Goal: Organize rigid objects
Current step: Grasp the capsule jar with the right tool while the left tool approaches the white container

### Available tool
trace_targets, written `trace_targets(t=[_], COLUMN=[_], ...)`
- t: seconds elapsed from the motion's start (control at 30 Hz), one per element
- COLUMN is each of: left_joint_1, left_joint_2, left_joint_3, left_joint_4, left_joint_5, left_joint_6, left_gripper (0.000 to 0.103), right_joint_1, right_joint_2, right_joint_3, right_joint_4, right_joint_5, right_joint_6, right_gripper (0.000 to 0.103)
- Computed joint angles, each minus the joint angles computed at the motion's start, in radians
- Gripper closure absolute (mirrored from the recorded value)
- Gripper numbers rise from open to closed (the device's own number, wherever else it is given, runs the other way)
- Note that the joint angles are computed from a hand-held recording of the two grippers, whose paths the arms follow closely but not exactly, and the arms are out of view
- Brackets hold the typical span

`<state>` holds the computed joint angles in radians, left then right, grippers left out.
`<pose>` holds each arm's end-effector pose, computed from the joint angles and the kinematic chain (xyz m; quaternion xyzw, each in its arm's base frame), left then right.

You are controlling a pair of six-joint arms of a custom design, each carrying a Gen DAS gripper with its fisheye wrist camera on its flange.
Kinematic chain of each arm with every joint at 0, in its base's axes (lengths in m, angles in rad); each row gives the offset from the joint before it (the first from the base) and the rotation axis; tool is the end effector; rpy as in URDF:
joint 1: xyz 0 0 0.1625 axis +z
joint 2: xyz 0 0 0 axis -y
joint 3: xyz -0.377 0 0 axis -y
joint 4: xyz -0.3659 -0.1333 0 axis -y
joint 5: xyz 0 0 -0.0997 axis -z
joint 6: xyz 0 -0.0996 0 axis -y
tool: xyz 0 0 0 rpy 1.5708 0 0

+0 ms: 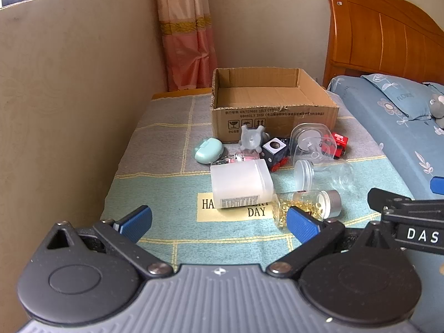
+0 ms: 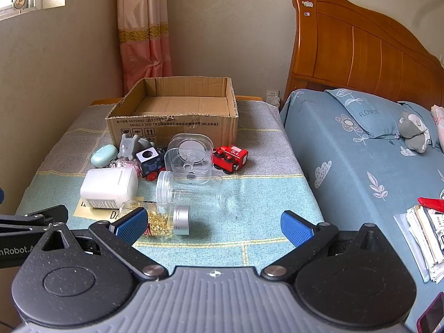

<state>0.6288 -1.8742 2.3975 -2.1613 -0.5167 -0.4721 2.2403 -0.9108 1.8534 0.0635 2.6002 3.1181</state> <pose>-0.1190 -0.3585 0.2970 0.1847 0.8440 -0.3486 0.3633 0.2793 -0.2756 0.0676 0.1549 -0.8329 0.3800 0.3714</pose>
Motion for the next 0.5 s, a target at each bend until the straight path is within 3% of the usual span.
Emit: trace_targets(t=[0.5], left_joint_1=[0.038], left_joint_2=[0.026], left_joint_3=[-0.003], left_joint_4=[-0.088], left_joint_5=[-0.018], left_joint_6=[0.071], left_gripper=[0.001], right_joint_1=[-0.014], right_joint_2=[0.031], right_joint_3=[-0.033], right_joint_4=[0.017], right_joint_5=[-0.001], right_joint_6=[-0.004], right_gripper=[0.0])
